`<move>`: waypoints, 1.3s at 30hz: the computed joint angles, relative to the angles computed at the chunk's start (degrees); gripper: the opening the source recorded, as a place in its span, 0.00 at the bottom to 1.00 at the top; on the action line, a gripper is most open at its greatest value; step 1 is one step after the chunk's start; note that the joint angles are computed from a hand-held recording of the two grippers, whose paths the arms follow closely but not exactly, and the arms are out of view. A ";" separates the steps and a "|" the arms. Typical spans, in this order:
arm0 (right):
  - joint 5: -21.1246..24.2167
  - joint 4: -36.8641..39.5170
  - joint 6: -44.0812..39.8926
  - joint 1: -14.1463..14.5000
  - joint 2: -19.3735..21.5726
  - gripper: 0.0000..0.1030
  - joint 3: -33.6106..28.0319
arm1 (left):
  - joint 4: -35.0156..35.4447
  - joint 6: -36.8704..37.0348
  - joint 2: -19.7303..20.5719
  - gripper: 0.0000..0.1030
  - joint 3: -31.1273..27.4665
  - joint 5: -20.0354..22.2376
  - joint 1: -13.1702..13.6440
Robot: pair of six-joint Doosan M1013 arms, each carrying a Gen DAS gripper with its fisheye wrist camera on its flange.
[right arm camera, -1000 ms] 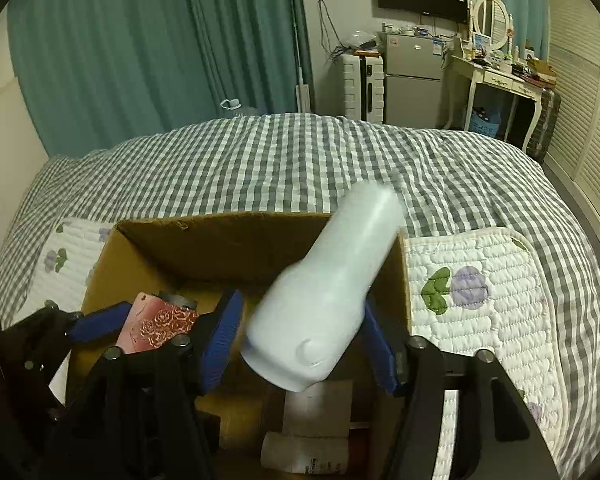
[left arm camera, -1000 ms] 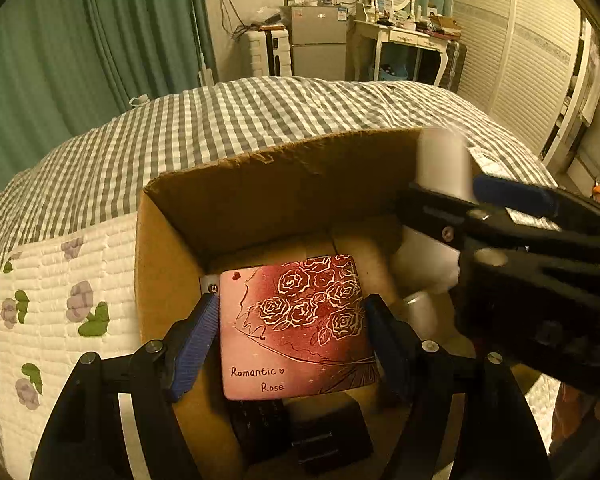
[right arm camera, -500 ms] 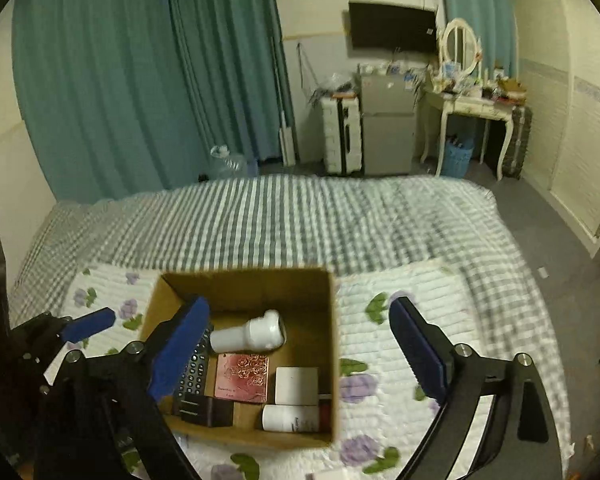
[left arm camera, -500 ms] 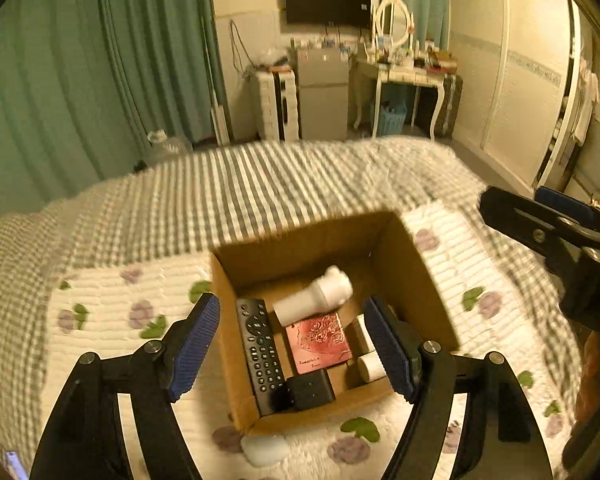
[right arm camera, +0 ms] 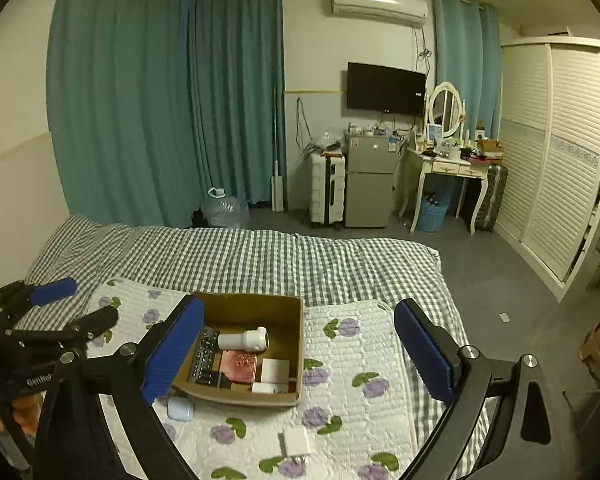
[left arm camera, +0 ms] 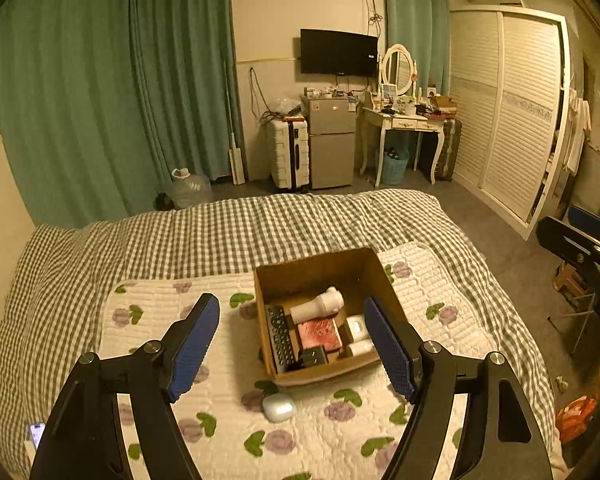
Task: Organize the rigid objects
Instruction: 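Move both open tools toward the blue earbud case and white charger plug, then grasp the light-blue earbud case with the left tool while the right tool grasps the white charger plug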
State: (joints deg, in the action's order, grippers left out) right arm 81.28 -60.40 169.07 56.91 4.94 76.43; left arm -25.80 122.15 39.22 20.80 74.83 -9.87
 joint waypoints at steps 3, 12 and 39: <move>1.14 0.65 1.37 0.96 -0.08 0.94 0.92 | 0.10 0.85 -2.20 0.75 5.11 -1.55 0.77; -2.28 8.30 4.77 0.01 0.39 0.94 7.24 | 4.85 1.69 -4.91 0.75 17.69 -4.65 1.00; -19.61 33.10 -4.59 -12.11 6.49 0.51 17.07 | 13.07 -0.48 2.94 0.75 18.20 1.07 -0.76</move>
